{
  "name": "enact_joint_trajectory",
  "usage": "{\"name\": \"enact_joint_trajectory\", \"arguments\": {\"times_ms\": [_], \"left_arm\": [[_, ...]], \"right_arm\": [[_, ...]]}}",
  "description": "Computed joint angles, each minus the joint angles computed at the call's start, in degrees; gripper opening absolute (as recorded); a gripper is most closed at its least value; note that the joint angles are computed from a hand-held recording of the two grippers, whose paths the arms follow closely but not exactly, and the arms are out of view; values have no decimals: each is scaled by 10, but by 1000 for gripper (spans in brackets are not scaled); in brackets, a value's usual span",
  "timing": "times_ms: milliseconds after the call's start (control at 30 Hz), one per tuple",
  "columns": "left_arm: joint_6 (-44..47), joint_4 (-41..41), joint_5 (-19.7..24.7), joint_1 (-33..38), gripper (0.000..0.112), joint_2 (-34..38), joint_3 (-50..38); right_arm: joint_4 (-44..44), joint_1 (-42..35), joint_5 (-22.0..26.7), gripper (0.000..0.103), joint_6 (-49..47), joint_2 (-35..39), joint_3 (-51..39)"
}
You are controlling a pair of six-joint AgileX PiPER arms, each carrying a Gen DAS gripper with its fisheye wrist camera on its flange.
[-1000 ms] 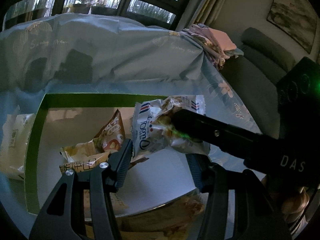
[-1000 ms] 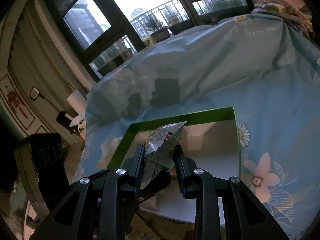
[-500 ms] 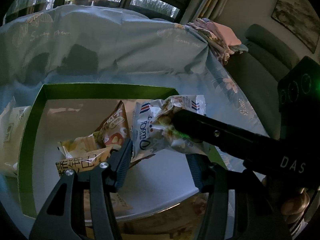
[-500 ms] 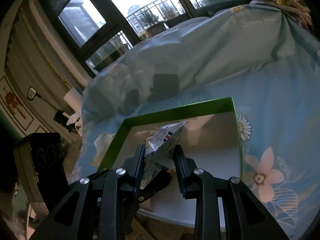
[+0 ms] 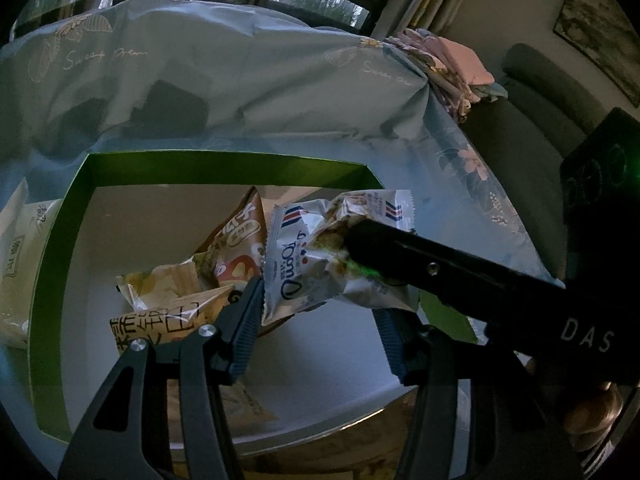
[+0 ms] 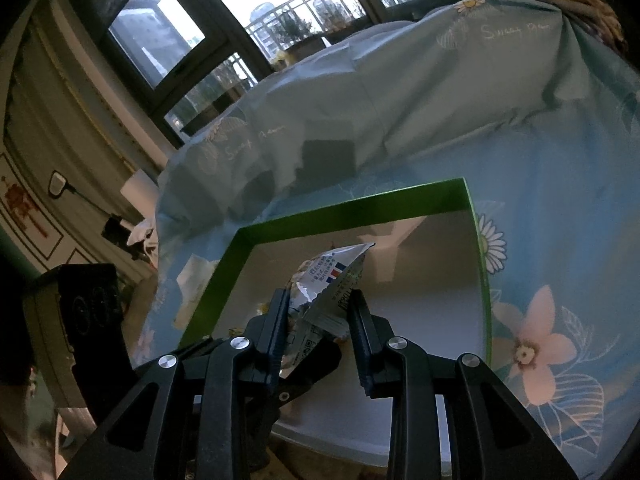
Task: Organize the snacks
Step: 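Lift the white striped bag and carry it over the green box, then open the right gripper to drop the white bag into the box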
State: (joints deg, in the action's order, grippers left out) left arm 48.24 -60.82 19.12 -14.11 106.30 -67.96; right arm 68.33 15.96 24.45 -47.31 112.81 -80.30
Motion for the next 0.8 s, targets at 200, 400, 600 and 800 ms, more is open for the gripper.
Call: {"name": "enact_joint_trajectory", "arguments": {"times_ms": [200, 400, 600, 800], "left_arm": [[-24, 20, -14, -6, 58, 3, -2], [-56, 45, -24, -10, 63, 6, -4], [-93, 86, -42, -20, 64, 5, -3], [-123, 114, -47, -20, 72, 5, -3]], "right_arm": [[-17, 5, -8, 32, 17, 5, -6], [-44, 12, -22, 32, 42, 4, -5], [-96, 17, -37, 42, 90, 1, -5], [-143, 16, -52, 57, 147, -4, -1]]}}
